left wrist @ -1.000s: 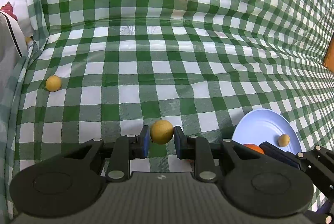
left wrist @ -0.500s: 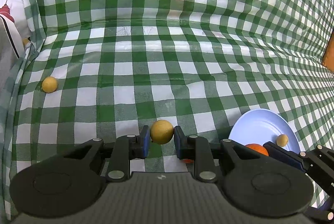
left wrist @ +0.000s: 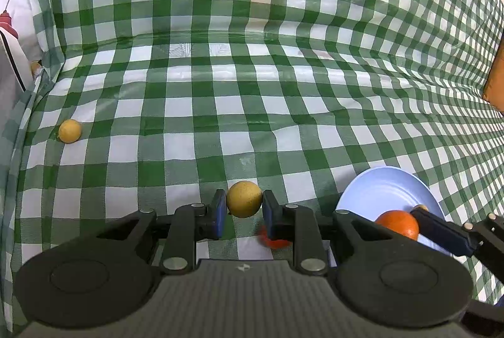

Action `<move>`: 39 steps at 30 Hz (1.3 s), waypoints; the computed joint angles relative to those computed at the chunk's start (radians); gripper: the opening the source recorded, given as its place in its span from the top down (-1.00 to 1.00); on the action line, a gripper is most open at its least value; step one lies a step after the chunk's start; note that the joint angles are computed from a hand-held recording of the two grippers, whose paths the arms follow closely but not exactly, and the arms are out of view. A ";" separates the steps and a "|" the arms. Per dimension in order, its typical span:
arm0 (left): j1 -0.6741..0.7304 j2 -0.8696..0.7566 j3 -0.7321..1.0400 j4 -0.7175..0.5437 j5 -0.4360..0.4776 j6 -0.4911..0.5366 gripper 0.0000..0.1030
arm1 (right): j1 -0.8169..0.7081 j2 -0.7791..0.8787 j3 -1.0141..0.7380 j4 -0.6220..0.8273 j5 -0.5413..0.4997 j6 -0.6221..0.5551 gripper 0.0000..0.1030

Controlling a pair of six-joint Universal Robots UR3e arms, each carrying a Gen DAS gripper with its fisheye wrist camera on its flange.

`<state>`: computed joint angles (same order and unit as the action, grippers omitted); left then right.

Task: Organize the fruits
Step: 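Carry the tangerine and yellow fruit over the blue plate and release both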

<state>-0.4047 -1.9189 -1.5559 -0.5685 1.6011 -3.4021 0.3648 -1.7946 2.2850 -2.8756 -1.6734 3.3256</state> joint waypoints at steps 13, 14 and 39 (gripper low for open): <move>-0.026 0.005 -0.028 0.063 0.021 0.011 0.48 | -0.077 -0.109 0.072 0.026 -0.029 -0.002 0.35; -0.027 0.005 -0.029 0.067 0.025 0.008 0.48 | -0.090 -0.121 0.080 0.029 -0.028 0.001 0.35; -0.055 0.056 -0.144 0.175 -0.032 0.084 0.48 | -0.282 -0.289 0.184 0.115 0.006 -0.008 0.35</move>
<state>-0.4601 -1.8633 -1.6999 -0.3932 1.5688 -3.3180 0.0823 -2.0835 2.4690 -2.7605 -1.6674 3.3173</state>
